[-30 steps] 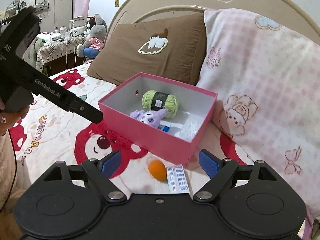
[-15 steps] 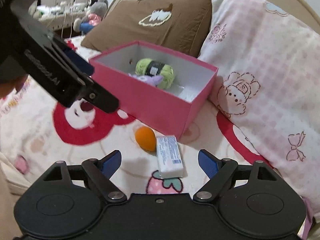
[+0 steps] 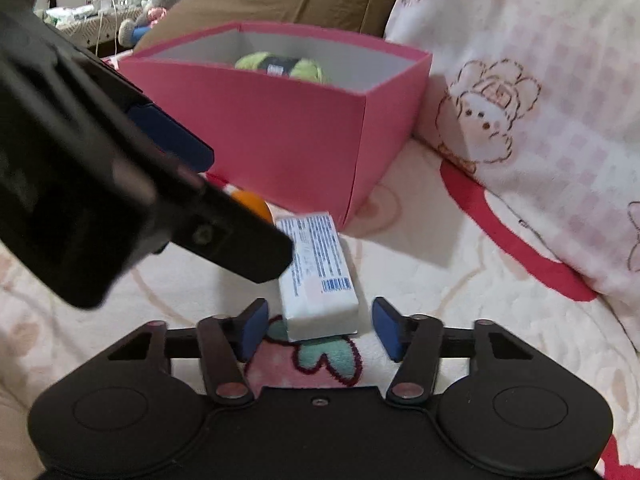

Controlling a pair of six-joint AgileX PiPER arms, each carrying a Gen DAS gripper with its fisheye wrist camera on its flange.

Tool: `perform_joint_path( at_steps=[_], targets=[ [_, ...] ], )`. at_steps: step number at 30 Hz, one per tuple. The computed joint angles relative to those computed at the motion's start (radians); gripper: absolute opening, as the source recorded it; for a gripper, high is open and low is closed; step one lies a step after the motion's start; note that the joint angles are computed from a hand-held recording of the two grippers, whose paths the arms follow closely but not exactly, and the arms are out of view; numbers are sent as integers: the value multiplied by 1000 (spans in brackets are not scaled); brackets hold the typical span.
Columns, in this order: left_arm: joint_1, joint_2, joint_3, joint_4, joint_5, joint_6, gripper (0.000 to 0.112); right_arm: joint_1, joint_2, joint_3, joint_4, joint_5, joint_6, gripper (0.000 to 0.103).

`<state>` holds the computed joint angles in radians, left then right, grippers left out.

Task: Organize objects
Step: 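Move the left tool down to the white toothpaste box, then close the left tool on the white toothpaste box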

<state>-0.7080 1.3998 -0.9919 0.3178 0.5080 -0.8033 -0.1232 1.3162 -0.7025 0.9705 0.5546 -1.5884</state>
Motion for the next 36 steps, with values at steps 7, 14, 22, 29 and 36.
perform_joint_path(
  at_steps=[7, 14, 22, 29, 36],
  targets=[
    [-4, 5, 23, -58, -22, 68, 72, -47, -21, 32, 52, 43, -56, 47],
    [13, -18, 72, -112, -81, 68, 72, -194, -56, 16, -33, 256, -58, 46],
    [-22, -10, 141, -47, -168, -32, 72, -349, -71, 23, -83, 428, -180, 47],
    [-64, 58, 120, 72, -192, -215, 64, -379, -53, 14, -50, 327, -25, 78],
    [-72, 72, 87, 19, -159, -221, 37, -420, -36, 6, -21, 416, -7, 73]
  ],
)
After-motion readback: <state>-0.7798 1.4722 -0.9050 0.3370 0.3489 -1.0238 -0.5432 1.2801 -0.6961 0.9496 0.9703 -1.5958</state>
